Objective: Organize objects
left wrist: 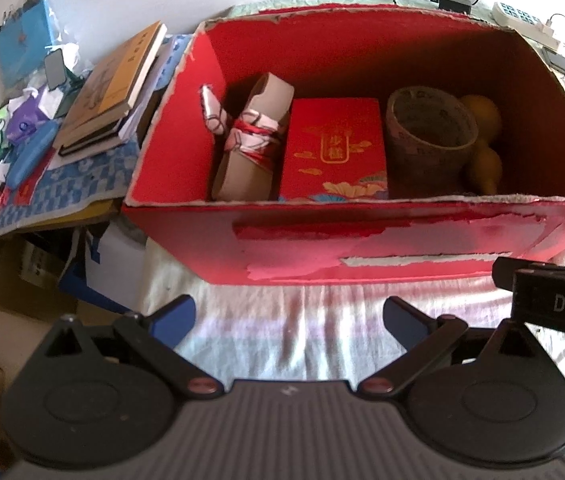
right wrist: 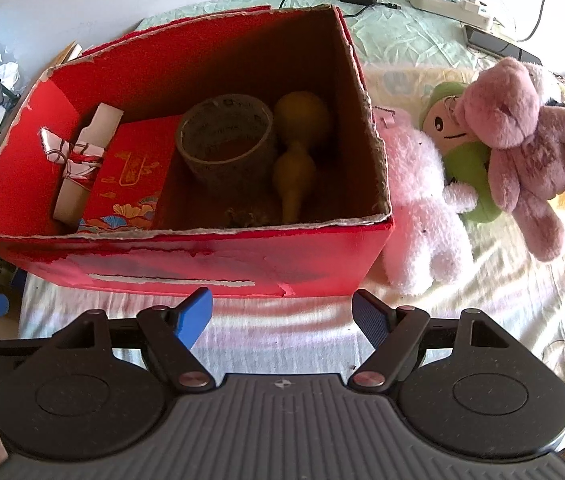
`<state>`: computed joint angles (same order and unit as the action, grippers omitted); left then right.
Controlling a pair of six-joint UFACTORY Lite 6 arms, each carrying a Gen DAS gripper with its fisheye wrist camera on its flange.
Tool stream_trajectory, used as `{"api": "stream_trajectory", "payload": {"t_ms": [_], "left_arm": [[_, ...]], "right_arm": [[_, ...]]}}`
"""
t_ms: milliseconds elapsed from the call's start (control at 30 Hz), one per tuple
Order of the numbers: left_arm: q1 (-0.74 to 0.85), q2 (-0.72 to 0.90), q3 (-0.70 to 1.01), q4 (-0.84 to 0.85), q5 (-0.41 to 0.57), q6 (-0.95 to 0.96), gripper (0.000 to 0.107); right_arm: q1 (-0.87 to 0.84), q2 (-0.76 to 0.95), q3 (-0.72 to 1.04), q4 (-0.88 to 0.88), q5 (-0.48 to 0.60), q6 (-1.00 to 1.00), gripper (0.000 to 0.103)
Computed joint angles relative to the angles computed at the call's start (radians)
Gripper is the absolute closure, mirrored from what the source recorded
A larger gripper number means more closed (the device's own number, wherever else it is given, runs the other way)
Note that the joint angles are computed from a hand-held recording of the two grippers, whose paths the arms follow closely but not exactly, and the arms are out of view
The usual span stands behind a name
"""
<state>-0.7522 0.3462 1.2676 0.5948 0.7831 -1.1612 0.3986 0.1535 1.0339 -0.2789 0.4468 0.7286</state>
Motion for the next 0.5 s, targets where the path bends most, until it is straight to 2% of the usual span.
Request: {"api": "stream_trajectory", "payload": {"t_ms": [500], "left_arm": [[0.028,-0.031,0.025,-0.014,0.026,0.047,0.007]], "right_arm": [[-0.009,-0.003,0.029,0.061,0.019,-0.085,0.024]]}}
